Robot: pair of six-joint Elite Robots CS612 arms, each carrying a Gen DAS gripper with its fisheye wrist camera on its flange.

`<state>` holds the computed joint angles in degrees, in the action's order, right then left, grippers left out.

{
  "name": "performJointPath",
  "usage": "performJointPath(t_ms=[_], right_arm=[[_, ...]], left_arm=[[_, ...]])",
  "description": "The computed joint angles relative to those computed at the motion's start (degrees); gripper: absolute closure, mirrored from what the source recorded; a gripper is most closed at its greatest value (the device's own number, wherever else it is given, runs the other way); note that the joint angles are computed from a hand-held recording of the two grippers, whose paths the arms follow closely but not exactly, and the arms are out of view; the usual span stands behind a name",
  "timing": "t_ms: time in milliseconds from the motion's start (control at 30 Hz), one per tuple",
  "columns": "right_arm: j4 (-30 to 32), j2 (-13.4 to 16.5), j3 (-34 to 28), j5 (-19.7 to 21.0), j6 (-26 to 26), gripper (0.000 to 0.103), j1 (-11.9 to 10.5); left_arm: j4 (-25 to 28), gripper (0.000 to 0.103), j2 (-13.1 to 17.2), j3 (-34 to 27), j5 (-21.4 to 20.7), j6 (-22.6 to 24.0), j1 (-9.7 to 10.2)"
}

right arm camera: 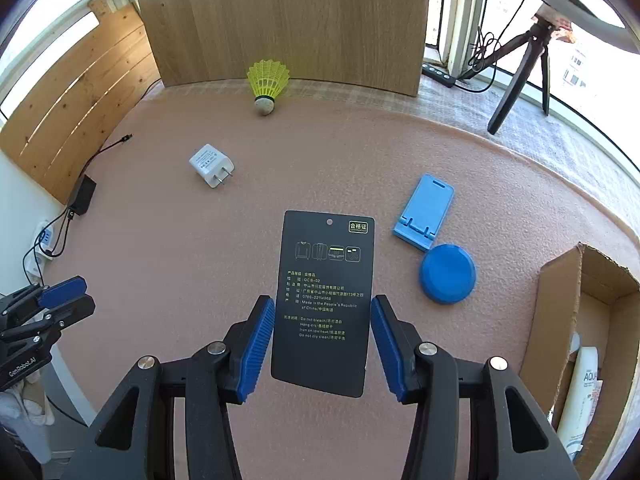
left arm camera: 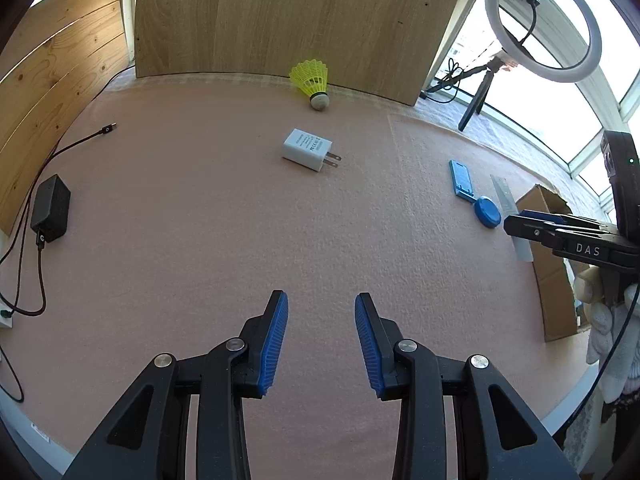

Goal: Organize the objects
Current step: 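Carry the black card with the right gripper into the box and release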

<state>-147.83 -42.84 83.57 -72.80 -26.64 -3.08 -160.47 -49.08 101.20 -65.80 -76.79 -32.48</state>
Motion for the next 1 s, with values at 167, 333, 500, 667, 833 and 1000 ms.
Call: performJointPath(t_ms=[167, 333, 500, 667, 833, 1000], right_arm=[[-4.81, -1.67, 2.84, -1.18, 2.47, 0.057, -2.92], [-7.97, -2.9, 4.81, -3.53, 4.7, 0.057, -5.67], [-9.15, -3.21, 5.5, -5.85, 6.95, 0.057, -8.08], [-9.15, -2.83, 5.26, -7.54, 8.99, 0.057, -9.96], [-8.81, -2.18, 4.49, -8.23, 9.9, 0.057, -11.11], [-8.7, -1.62, 3.81, -7.62, 10.7, 0.056, -11.77]], left_arm=[[-0.09, 0.065, 2.07, -3.81, -1.13, 3.94, 0.44], [0.38, 0.065, 4.39, -7.97, -2.74, 7.52, 0.89], [1.16, 0.065, 6.7, -12.24, -4.14, 10.83, 1.19], [1.44, 0.065, 8.64, -15.71, -5.33, 13.45, 1.35], [2.32, 0.065, 9.7, -18.08, -5.98, 15.52, 1.29], [3.2, 0.065, 10.06, -19.18, -5.95, 16.45, 1.38]])
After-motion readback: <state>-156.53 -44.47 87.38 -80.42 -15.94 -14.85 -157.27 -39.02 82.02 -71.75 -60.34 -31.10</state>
